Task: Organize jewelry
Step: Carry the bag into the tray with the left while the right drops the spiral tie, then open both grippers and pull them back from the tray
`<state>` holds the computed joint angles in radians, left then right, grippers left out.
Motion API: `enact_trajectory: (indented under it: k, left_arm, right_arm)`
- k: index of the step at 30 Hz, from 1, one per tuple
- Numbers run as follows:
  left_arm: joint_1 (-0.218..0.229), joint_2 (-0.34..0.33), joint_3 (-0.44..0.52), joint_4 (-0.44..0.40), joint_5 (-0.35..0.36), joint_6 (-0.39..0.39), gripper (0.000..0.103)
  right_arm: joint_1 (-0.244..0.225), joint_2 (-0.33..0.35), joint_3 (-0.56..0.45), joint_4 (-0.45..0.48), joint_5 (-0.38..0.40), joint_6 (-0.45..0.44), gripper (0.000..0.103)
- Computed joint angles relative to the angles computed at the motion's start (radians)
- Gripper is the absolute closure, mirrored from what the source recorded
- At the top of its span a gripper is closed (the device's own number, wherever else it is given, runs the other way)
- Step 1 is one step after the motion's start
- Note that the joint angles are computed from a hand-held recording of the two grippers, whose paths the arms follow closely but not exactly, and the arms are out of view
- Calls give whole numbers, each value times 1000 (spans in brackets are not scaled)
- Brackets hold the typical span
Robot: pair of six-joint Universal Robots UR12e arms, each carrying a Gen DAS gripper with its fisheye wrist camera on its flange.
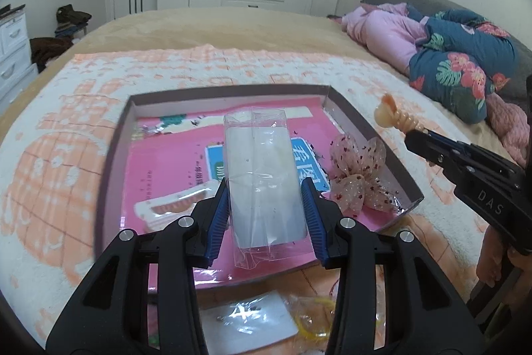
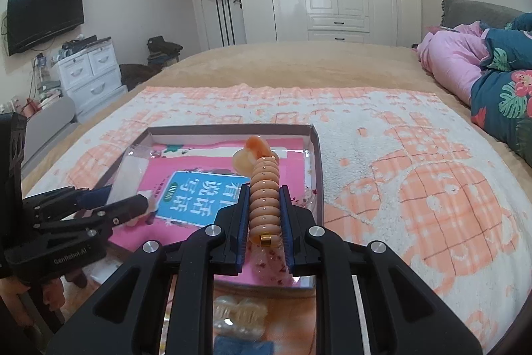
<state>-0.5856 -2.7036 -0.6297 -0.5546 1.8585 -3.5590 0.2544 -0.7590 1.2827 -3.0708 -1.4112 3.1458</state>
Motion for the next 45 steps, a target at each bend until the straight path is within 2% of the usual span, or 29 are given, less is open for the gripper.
enact_trajectory:
  k: [8,24,29,30,33,36,45]
  left_arm:
    - [4,-44,76,-77,-30,7,69]
    - [7,-68,114,-133,-69,23,68]
    - [4,-67,112,-126,-63,26,62]
    - [4,-65,109,-123,-60,27,61]
    - [3,-60,98,-114,-55,26,59]
    - [2,-51,81,-101,-48,19,57]
    - [-2,-14,14,-39,-12,4,47]
  right_arm:
    - [-1,35,-65,78,-16,-13,86]
    - [-2,86,-152,220,-34,-7,86]
    - [0,83,-144,216,-39,-12,85]
    - [1,82,-141,210,-40,-16,84]
    - [1,72,-123,183,-32,-10,70]
    - [3,63,-106,150,-42,-21,70]
    - [-6,28,-47,100,-26,14,56]
